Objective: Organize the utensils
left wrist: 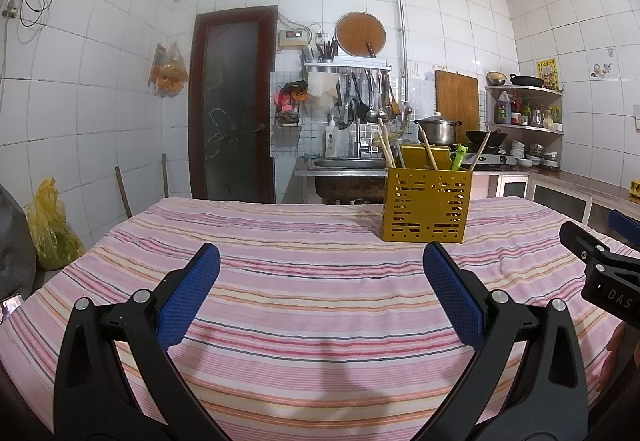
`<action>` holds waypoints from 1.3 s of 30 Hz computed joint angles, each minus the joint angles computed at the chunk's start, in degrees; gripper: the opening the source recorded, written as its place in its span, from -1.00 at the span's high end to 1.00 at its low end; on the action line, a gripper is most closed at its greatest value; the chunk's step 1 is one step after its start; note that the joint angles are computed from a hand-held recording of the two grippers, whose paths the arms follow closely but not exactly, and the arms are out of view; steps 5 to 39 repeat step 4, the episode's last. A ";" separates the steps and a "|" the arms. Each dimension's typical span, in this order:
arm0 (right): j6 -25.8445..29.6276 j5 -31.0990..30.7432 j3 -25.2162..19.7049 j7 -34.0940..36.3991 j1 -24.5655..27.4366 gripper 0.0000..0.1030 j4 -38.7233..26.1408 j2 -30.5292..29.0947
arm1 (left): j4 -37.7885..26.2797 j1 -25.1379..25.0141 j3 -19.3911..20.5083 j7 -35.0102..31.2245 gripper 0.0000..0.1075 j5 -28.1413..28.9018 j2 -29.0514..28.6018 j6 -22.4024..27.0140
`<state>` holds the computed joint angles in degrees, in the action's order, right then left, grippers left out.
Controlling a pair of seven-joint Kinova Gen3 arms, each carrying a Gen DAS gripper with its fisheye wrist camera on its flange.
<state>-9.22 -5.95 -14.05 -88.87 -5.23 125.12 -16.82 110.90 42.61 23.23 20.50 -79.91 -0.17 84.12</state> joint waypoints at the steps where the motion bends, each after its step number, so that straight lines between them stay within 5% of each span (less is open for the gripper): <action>1: -0.02 0.06 0.12 0.02 -0.08 -0.91 -0.03 0.05 | -0.04 -0.08 -0.10 -0.27 -0.82 -0.06 -0.18 -0.14; 39: 0.00 0.03 0.19 0.00 -0.17 -0.91 -0.01 0.03 | -0.07 -0.48 -0.20 -0.72 -0.82 -0.04 -0.56 -0.53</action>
